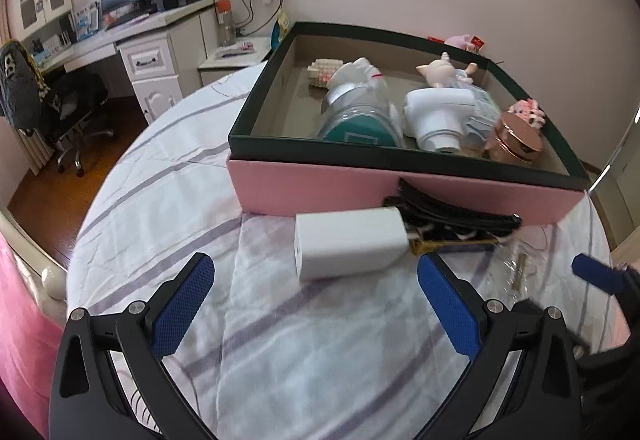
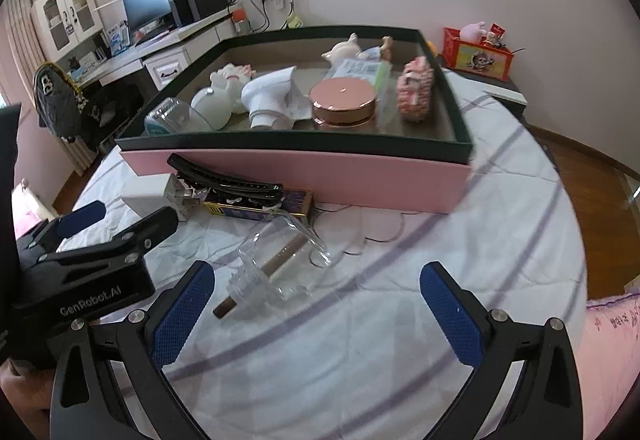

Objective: Organize rigid objects
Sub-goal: 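Grasp the white power adapter with the left tool while the right tool grasps the glass bottle, then lower the adapter into the tray box with the left tool while the right tool places the bottle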

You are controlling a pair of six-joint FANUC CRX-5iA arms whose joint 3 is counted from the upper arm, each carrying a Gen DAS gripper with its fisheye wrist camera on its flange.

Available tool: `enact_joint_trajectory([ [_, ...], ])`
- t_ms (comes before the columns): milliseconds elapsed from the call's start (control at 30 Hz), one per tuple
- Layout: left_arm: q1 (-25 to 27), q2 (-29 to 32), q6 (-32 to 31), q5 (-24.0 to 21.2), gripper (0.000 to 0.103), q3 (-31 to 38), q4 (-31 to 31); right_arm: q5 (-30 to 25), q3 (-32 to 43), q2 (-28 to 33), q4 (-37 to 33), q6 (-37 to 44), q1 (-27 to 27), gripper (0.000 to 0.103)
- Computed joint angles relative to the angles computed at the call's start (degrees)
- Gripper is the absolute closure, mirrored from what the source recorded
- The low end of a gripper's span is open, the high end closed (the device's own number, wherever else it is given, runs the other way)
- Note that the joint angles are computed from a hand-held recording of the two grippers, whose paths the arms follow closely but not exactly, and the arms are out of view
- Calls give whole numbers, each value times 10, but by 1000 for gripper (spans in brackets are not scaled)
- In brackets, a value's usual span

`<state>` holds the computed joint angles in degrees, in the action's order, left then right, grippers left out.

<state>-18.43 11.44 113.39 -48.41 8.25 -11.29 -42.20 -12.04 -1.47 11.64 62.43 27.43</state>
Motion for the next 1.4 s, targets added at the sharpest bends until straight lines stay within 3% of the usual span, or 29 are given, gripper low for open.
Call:
enact_joint_trajectory([
  [100, 11, 12, -17, 2, 11, 2, 28, 2, 3, 12, 5, 1, 4, 5],
  [133, 15, 16, -24, 3, 18, 2, 38, 1, 5, 16, 7, 0, 5, 7],
  [233, 14, 22, -31, 9, 22, 4, 43, 4, -6, 24, 44, -25, 15, 9],
  [300, 13, 19, -36, 14, 30, -1, 45, 10, -20, 24, 79, -53, 22, 14],
  [333, 14, 16, -41, 19, 41, -6, 51, 13, -24, 22, 87, -58, 24, 17],
  [400, 15, 14, -40, 20, 45, -9, 52, 17, -31, 19, 108, -71, 27, 39],
  [500, 20, 8, -44, 28, 46, -19, 64, 19, -31, 17, 103, -59, 28, 49],
  [1167, 11, -82, -33, 23, 46, -78, 48, 18, -35, -52, 7, 4, 10, 50],
  [1400, 9, -86, -49, 25, 46, -37, 34, 13, 18, -50, -33, 58, -6, 49],
])
